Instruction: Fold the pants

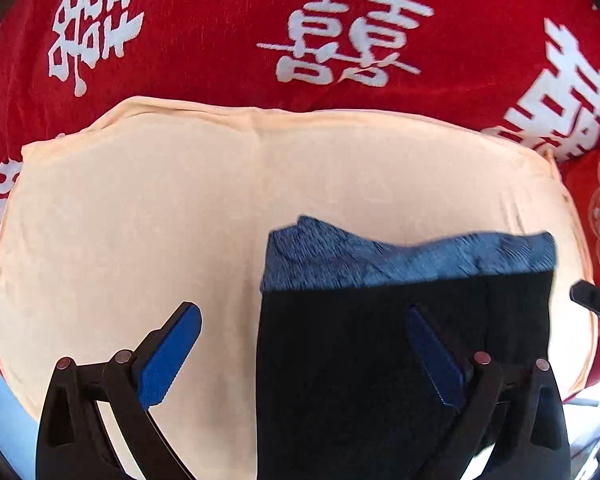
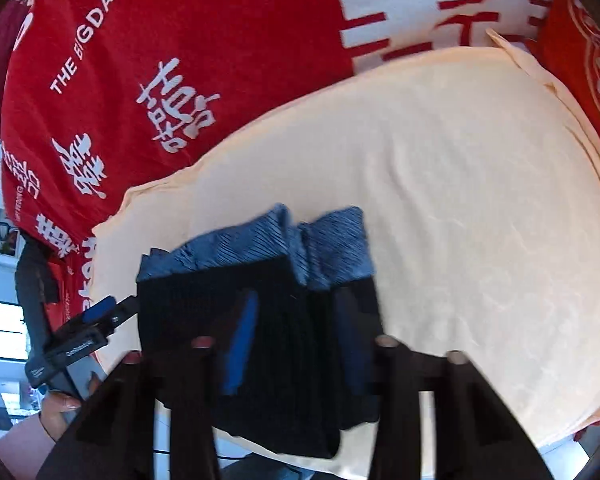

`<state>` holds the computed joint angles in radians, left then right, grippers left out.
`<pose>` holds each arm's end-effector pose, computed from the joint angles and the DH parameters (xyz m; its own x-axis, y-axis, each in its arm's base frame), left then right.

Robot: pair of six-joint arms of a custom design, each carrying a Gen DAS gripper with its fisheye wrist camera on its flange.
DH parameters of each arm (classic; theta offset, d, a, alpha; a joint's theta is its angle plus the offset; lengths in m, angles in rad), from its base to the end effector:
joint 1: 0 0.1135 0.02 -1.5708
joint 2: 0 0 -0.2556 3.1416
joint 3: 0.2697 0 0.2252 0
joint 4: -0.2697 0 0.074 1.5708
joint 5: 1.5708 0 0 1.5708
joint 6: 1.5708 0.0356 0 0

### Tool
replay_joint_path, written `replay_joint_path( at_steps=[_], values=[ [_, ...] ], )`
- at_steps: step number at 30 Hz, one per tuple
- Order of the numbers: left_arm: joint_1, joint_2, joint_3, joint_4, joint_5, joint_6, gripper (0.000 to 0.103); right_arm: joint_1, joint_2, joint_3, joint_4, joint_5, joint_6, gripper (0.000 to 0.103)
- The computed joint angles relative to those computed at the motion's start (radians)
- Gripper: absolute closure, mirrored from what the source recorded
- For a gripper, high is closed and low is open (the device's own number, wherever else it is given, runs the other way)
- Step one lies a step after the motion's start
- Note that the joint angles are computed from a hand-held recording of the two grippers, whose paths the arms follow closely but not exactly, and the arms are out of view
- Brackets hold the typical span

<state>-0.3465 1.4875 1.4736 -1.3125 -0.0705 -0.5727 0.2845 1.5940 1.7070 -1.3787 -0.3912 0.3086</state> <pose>0.2295 -0.0802 0.3189 -0.9419 -0.2346 -0.2404 -0.2233 0.9720 -0.0737 0.2524 0.0880 0.3512 -0.9844 0.0047 -0.1757 -0.0739 0.8961 0.4377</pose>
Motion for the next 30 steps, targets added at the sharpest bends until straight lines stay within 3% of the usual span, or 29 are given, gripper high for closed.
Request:
replay_joint_path(
  at_steps=[1,6,9,12,16,18,20,22,28,30],
  values=[
    [0.019,0.025,-0.015,0.015,-0.020,-0.013,0.001,0.024,0.031,0.018,0.011,-0.003,0.008,0.078],
    [0.109,0.027,-0.144,0.148,0.039,-0.027,0.001,0.086,0.114,-0.030,0.058,0.075,-0.042,0.079],
    [0.100,0.026,-0.178,0.192,0.026,0.011,0.001,0.056,0.110,-0.121,0.149,0.031,-0.043,0.081],
    [0.121,0.024,-0.173,0.184,0.053,0.025,0.001,0.055,0.131,-0.092,0.138,0.024,-0.044,0.081],
    [0.077,0.013,-0.115,0.097,0.011,0.021,0.001,0.054,0.126,-0.050,0.072,0.024,-0.044,0.077],
    [0.046,-0.008,-0.101,0.061,0.005,0.018,0.001,0.066,0.112,-0.043,0.036,0.053,-0.032,0.068],
    [0.009,-0.039,-0.084,0.016,0.022,0.004,0.001,0.085,0.090,-0.058,0.016,0.082,-0.011,0.054],
    [-0.035,-0.068,-0.065,-0.037,0.041,-0.023,0.001,0.092,0.044,-0.090,-0.007,0.087,0.007,0.052],
    [-0.193,-0.091,0.048,-0.204,0.061,-0.119,0.001,0.175,-0.083,-0.099,-0.145,0.137,0.102,0.027],
    [-0.235,-0.091,0.089,-0.247,0.057,-0.141,0.001,0.218,-0.114,-0.088,-0.184,0.154,0.148,0.024]
  ],
)
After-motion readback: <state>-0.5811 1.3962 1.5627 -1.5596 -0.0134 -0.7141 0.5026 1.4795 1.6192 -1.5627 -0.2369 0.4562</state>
